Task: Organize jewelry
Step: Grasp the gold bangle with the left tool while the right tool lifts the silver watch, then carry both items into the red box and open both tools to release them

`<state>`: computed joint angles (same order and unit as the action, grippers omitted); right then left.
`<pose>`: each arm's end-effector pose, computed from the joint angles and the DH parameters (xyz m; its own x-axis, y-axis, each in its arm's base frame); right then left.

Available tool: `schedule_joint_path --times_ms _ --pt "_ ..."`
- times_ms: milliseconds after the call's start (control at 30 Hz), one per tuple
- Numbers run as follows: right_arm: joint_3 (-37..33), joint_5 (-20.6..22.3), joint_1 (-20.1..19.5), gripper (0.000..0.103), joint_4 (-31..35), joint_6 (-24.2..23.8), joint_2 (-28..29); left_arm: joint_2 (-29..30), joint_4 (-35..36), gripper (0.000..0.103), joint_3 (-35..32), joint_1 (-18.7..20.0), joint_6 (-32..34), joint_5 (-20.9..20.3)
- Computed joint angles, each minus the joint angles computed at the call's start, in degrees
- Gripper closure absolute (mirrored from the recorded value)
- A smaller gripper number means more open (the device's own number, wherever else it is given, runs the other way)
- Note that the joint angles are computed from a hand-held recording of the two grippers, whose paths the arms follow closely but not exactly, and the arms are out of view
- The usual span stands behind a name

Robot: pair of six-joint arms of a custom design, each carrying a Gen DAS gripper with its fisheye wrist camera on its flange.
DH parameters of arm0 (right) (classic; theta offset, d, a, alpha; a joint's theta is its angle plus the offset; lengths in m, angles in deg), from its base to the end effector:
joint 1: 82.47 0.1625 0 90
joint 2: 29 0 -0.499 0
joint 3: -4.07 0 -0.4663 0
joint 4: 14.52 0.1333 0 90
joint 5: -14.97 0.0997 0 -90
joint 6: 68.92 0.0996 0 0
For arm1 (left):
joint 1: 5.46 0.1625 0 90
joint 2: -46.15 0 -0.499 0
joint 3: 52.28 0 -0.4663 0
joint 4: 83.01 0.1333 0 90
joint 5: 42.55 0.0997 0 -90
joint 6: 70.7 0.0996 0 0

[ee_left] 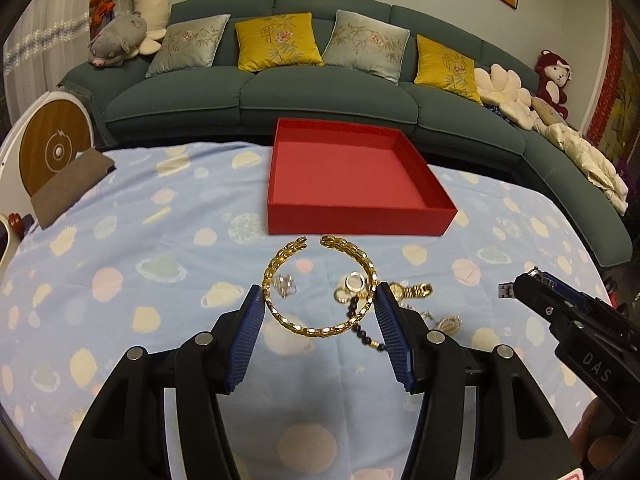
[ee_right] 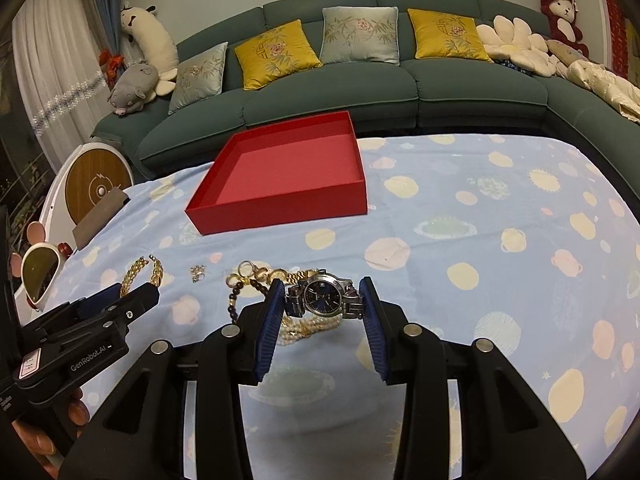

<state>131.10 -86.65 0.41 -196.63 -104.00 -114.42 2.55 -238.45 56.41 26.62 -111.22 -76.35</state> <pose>0.0470 -0.5372 0.3651 -0.8249 -0.1372 0.5483 -0.4830 0.6749 -0.5578 -0.4426 -0.5324 0.0289 -0.7784 0.0112 -0.6277 0.4493 0.7082 -0.5445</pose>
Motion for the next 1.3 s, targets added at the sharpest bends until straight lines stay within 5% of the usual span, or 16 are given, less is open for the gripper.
schedule_joint_path --times_ms 300,600,1067,1300 --pt "-10.57 -3.31 6.22 0.066 2.33 -1.47 6.19 3.01 -5.6 0.049 -10.87 3.62 15.55 4.38" --pt "-24.73 -3.28 6.4 0.066 6.82 2.43 17.38 11.03 -7.64 0.049 -23.94 9.9 26.05 4.77" --pt "-36.49 -1.93 4.09 0.066 9.89 2.49 28.19 18.86 -9.02 0.049 -34.16 16.14 32.92 1.47" --pt "-38.64 -2.45 3.32 0.066 10.2 1.05 30.96 20.41 -5.78 0.047 -35.79 17.6 31.22 -0.9"
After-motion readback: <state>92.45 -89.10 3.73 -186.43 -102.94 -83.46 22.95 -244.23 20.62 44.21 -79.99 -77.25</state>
